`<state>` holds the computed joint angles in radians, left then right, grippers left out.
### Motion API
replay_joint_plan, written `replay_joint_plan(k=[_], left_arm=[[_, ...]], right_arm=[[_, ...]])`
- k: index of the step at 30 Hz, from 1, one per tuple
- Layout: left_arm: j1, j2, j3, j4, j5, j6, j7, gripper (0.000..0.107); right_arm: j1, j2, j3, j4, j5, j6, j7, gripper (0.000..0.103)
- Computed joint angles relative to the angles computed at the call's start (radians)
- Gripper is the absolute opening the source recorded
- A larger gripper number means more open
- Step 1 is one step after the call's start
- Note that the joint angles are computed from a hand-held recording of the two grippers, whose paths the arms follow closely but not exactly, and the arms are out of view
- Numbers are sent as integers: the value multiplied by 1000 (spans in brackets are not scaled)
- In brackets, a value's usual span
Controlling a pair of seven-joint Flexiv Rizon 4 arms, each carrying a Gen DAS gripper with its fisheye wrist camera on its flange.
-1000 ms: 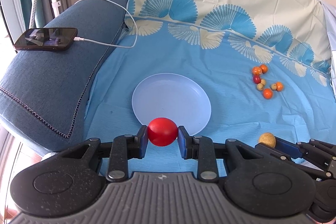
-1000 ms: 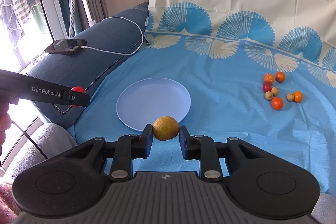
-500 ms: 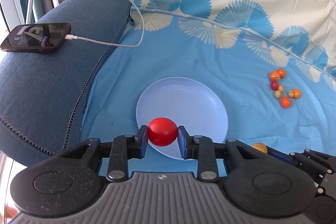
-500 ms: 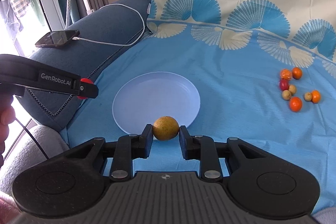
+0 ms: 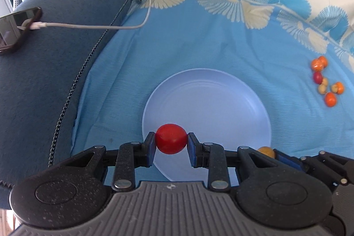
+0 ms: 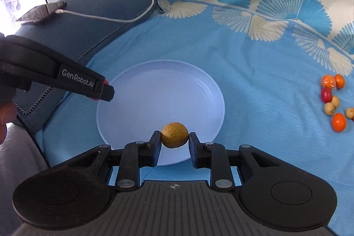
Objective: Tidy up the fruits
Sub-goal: 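Carry both fruits to the blue plate and open both tools to release, then withdraw both open tools from the plate toward the fruit cluster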
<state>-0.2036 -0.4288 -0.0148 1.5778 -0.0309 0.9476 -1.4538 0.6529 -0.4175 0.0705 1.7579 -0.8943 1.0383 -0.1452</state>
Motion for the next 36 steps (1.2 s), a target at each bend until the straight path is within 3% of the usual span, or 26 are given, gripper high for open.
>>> replay_joint_plan(k=[3,5,7,9,11,16,26,36], left_arm=[[-10,-28,11,-35,26,-24,-11,33],[-14,-37,17,-52,41,-37,-16,39],[-10,-40,12,-65,35,-59,-11,84],[-9,-30,14,-53,33,-34,-24,102],[-26,-20,32,-62,71,-42,-44,103],[-35,32,40,-54,122,-129,-53,103],[-4,248,12,136,113,-121,-20,103],[26,446,-5,313,42,-50,26,103]], right_arm=[[-5,-21,-2,-14,10,0,-18,28],[-5,-28,-7,-19,11,3,-28,28],[-7,-31,-16,-16,0,24,-28,30],[-16,-31,-20,-11,-6,63,-35,46],[-13,-20,-25,-6,-9,66,-35,68],[-9,41,5,27,21,6,-27,87],[8,216,93,144,-112,-165,245,98],[20,303,185,169,-267,-331,354,102]])
